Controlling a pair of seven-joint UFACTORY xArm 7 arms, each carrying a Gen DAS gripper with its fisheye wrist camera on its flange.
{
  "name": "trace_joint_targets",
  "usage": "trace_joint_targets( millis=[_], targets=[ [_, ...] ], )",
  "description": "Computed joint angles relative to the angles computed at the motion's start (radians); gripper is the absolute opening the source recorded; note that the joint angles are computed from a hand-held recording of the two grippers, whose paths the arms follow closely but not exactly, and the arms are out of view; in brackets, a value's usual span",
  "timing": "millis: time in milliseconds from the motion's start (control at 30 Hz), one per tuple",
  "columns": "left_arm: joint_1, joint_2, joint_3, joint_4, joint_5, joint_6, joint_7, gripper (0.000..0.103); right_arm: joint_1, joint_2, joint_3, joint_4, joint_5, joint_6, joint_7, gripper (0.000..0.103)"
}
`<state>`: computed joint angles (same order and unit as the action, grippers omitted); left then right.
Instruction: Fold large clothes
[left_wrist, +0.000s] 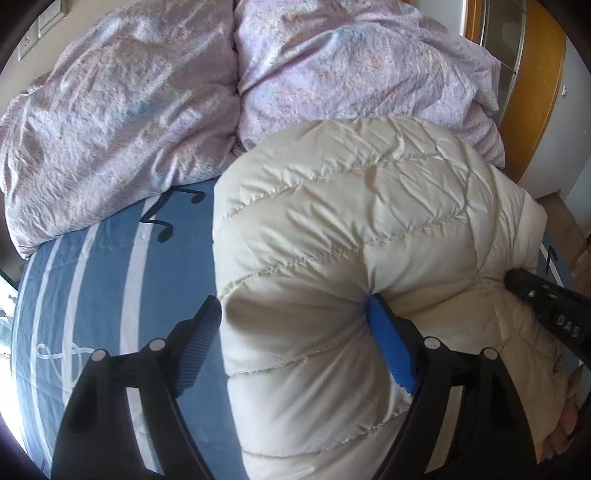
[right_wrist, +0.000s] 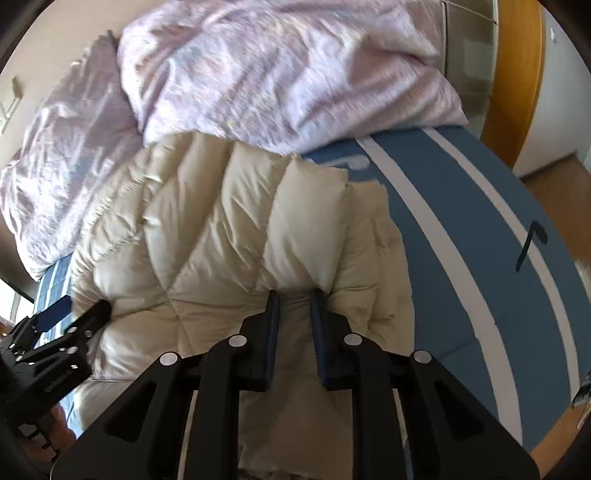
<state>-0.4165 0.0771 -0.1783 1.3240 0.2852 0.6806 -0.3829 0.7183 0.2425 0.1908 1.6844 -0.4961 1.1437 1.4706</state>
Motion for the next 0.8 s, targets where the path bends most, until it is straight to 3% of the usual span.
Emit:
trace_joint_targets(
  millis=[167, 800],
  targets=[
    [-0.012, 0.027, -0.005, 0.011, 0.002, -0.009, 0.006, 0.083, 0.004, -0.005, -0.002, -0.028, -0.013, 0.028, 0.020, 0.017],
    [-0.045, 0.119, 0.018, 0.052, -0.003, -0.017, 0.016, 0.094, -0.005, -0.013, 0.008, -0.100, -0.071, -0.006, 0.091, 0.016]
  ],
)
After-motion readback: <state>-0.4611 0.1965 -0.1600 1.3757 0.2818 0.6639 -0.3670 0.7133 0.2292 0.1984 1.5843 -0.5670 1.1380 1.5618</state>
